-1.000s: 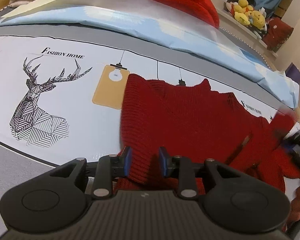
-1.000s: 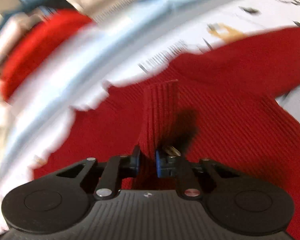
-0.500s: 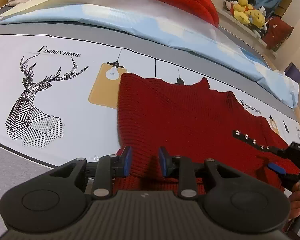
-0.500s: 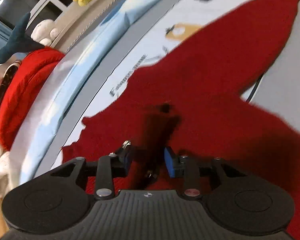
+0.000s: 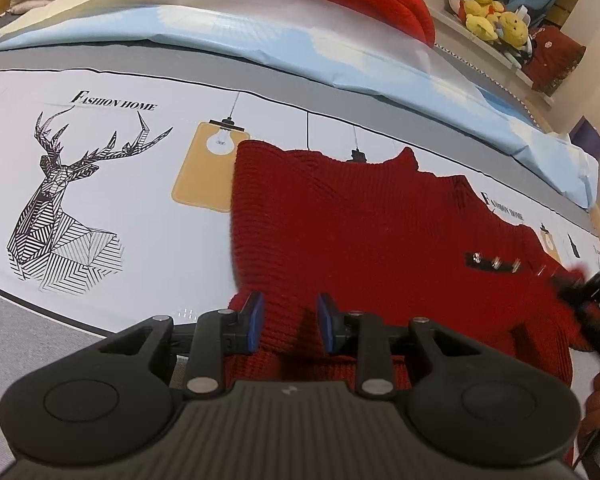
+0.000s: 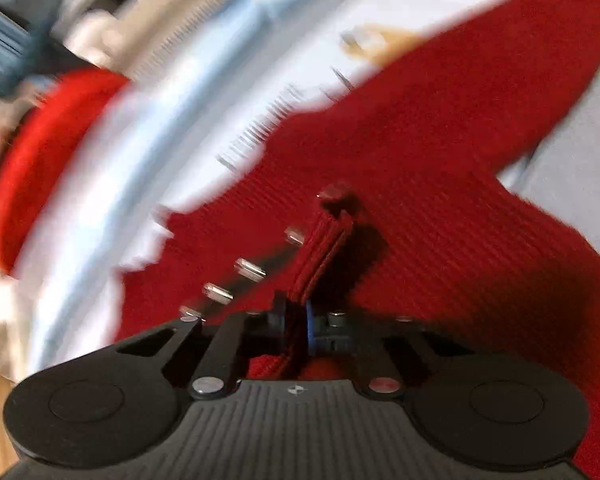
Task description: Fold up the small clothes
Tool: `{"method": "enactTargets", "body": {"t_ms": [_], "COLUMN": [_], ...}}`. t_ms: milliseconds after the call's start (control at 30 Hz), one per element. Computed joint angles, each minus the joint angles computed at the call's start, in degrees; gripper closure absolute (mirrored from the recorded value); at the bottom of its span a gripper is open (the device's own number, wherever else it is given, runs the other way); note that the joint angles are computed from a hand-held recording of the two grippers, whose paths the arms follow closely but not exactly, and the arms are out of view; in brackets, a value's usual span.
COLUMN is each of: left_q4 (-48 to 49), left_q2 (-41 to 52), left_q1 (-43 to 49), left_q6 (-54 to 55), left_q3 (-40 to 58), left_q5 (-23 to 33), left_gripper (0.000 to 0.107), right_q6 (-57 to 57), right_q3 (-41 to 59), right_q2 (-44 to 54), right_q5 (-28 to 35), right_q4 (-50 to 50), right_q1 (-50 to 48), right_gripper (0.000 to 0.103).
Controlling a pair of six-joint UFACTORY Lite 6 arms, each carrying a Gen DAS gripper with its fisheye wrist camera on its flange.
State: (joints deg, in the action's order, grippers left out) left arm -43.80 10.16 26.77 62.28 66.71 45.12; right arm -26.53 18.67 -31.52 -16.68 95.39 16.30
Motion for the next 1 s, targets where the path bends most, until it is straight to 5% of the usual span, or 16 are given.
{"method": "enactTargets", "body": {"t_ms": [100, 300, 400, 500, 633, 833, 1000], "left_q4": [0.2, 3.5, 2.8, 5.2, 8.2, 5.6, 9.4], "left_q2": [0.0, 0.7, 0.9, 1.5, 2.2, -0.7, -2.4], "left_q1": [-0.1, -1.2, -1.2, -2.4, -3.0, -4.5, -6.5], "left_q6": [0.5, -1.3, -0.9, -1.3, -5.4, -4.1, -7.0], "left_q3": [0.0, -1.1, -1.1, -1.8, -2.0, -4.5, -7.4], "left_q5": [-0.3, -4.3, -4.3, -6.4, -8.1, -8.7, -12.9], "left_gripper": [0.075, 0.074, 0.074, 0.070, 0.061, 0.061, 0.060], "right_q6": [3.1, -28.4, -29.3, -29.1, -47.6, -51.6, -76.9], "right_q3": [0.7, 5.1, 5.6, 5.7, 4.0, 2.9, -0.4], "right_q2": [-2.4, 10.5, 7.4, 5.9, 8.0, -2.0, -10.4], "right_q5": [-11.1, -6.8, -9.0, -6.5, -0.6, -6.6, -7.3], "right_q4": [-3.8, 28.0, 26.8, 24.7, 44.0, 42.2, 64.1], "right_q1": [8.8, 2.2, 4.1, 3.1, -3.2, -2.8, -14.0], "right_gripper": [0.094, 0.081, 0.081, 0.066, 0.064, 0.061, 0.061]}}
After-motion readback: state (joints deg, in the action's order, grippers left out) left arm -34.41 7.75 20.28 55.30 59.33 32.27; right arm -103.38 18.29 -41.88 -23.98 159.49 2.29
